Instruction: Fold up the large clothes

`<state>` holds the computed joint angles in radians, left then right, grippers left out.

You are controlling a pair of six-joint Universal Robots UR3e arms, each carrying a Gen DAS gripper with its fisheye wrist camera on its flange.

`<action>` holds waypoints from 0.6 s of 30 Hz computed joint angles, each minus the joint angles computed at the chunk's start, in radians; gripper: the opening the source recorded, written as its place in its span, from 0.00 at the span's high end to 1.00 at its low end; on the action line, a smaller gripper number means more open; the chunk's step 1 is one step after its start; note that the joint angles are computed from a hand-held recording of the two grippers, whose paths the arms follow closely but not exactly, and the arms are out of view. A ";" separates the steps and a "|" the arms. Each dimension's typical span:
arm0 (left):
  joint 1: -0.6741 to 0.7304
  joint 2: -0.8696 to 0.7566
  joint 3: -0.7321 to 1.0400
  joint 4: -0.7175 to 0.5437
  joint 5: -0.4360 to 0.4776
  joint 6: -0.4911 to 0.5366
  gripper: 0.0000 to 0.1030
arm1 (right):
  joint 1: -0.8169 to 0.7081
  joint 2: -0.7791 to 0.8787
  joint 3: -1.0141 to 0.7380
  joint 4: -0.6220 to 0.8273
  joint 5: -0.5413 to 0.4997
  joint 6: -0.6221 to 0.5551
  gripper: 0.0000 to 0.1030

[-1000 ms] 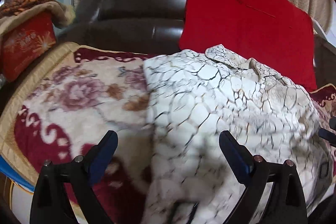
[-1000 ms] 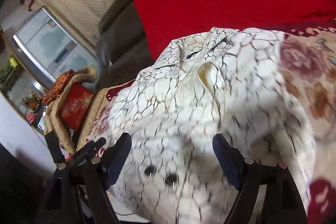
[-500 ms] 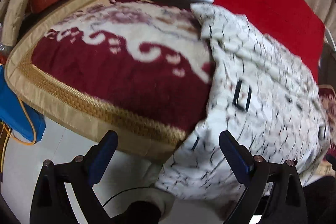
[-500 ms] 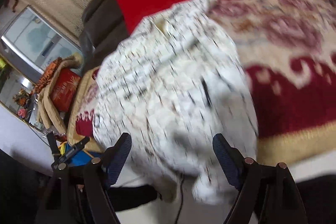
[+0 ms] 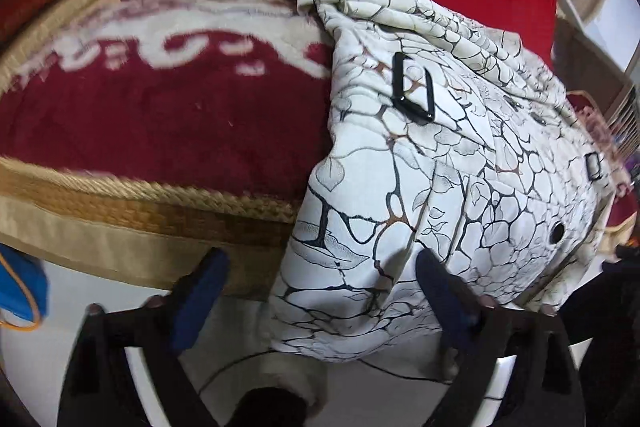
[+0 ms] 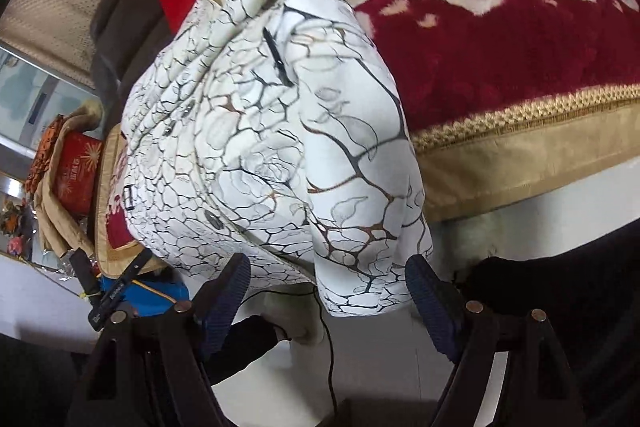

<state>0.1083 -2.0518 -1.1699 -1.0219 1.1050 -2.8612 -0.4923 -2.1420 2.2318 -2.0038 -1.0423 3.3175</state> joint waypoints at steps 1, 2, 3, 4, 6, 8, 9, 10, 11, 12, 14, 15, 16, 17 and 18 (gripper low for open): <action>0.005 -0.017 0.024 -0.044 -0.022 0.013 0.35 | 0.006 0.002 0.005 -0.008 -0.007 0.007 0.20; 0.006 -0.039 0.056 -0.099 -0.041 0.033 0.48 | 0.010 0.005 0.010 -0.013 -0.015 0.014 0.20; 0.002 -0.050 0.068 -0.117 -0.039 0.045 0.49 | 0.028 0.025 0.009 -0.039 -0.027 0.035 0.20; -0.005 -0.053 0.068 -0.114 -0.030 0.053 0.49 | 0.035 0.031 0.012 -0.052 -0.035 0.044 0.20; -0.008 -0.060 0.075 -0.115 -0.034 0.057 0.49 | 0.061 0.053 0.014 -0.086 -0.067 0.075 0.20; -0.011 -0.064 0.085 -0.121 -0.030 0.041 0.48 | 0.098 0.080 0.000 -0.110 -0.109 0.099 0.20; -0.013 -0.061 0.083 -0.127 -0.025 0.034 0.42 | 0.115 0.093 -0.006 -0.121 -0.127 0.108 0.20; -0.019 -0.069 0.097 -0.132 -0.013 0.021 0.39 | 0.129 0.103 -0.009 -0.137 -0.143 0.126 0.20; -0.025 -0.076 0.109 -0.141 0.004 0.008 0.33 | 0.142 0.113 -0.012 -0.152 -0.157 0.144 0.20; -0.022 -0.078 0.107 -0.148 0.003 0.012 0.32 | 0.167 0.138 -0.024 -0.171 -0.183 0.171 0.20; -0.022 -0.071 0.095 -0.177 -0.012 0.028 0.32 | 0.221 0.192 -0.050 -0.209 -0.237 0.214 0.20; -0.030 -0.074 0.096 -0.180 -0.002 0.036 0.32 | 0.261 0.232 -0.068 -0.237 -0.280 0.244 0.20; -0.040 -0.077 0.096 -0.178 0.013 0.046 0.32 | 0.294 0.266 -0.084 -0.262 -0.313 0.271 0.20; -0.050 -0.081 0.097 -0.178 0.026 0.055 0.32 | 0.324 0.304 -0.104 -0.279 -0.336 0.294 0.20; -0.056 -0.087 0.101 -0.182 0.031 0.059 0.32 | 0.351 0.343 -0.129 -0.284 -0.365 0.312 0.20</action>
<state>0.0523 -2.1386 -1.0694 -1.2039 1.1362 -2.8023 -0.1416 -1.7989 2.1030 -2.2883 -1.4072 3.6292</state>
